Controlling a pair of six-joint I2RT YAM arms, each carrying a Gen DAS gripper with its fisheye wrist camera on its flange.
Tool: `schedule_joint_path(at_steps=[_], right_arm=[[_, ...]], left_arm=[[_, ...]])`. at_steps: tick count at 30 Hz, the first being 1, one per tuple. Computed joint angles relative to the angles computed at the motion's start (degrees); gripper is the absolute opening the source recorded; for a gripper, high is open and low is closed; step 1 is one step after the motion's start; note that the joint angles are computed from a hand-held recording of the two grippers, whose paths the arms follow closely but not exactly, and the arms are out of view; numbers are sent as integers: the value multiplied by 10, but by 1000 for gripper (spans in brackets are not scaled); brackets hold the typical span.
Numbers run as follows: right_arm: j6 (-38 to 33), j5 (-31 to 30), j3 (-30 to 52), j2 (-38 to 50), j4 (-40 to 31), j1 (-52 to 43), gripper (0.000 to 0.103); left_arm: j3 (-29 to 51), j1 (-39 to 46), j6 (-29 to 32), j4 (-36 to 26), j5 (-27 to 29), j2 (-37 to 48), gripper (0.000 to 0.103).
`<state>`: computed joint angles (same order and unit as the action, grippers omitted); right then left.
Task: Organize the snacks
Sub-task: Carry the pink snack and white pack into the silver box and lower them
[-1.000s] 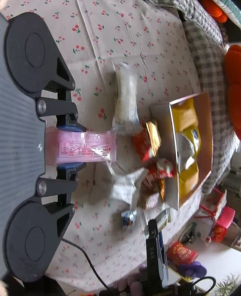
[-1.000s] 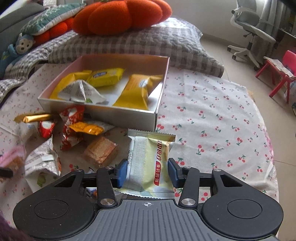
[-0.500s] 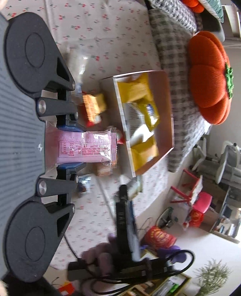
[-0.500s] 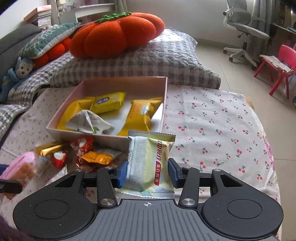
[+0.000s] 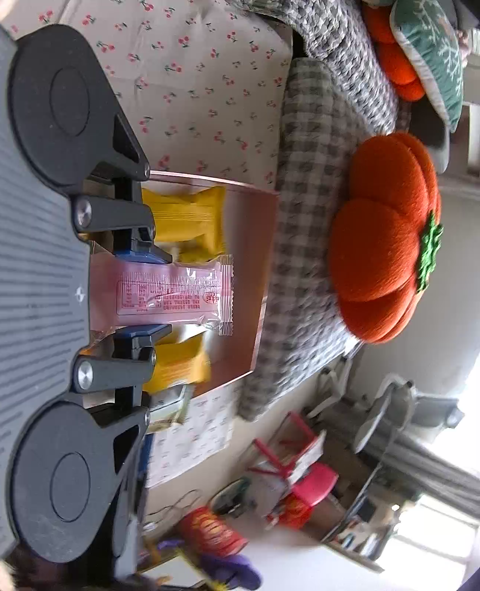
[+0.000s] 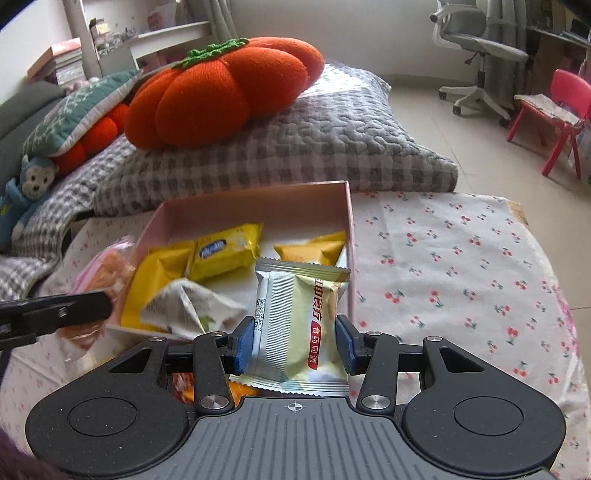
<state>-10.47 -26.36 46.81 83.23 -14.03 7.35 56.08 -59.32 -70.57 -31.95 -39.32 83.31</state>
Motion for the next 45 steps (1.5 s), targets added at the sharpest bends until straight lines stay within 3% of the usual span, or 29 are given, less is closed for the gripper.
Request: schedule_joint_path(at_steps=[5, 17, 22, 29, 41, 45], right_arm=[[52, -2, 24, 35, 19, 21, 45], [133, -40, 70, 116, 53, 31, 45], [129, -59, 73, 134, 64, 30, 45], [111, -92, 70, 145, 70, 27, 45], [116, -86, 59, 148, 99, 38, 45], [127, -88, 53, 141, 108, 35, 52]], left_arm=[[-2, 33, 9, 39, -1, 24, 29], [12, 75, 2, 42, 6, 75, 29], [2, 85, 5, 59, 4, 82, 29], [19, 88, 28, 30, -18, 112, 29], [-12, 100, 33, 62, -10, 87, 29], [-24, 92, 33, 72, -11, 67, 34]])
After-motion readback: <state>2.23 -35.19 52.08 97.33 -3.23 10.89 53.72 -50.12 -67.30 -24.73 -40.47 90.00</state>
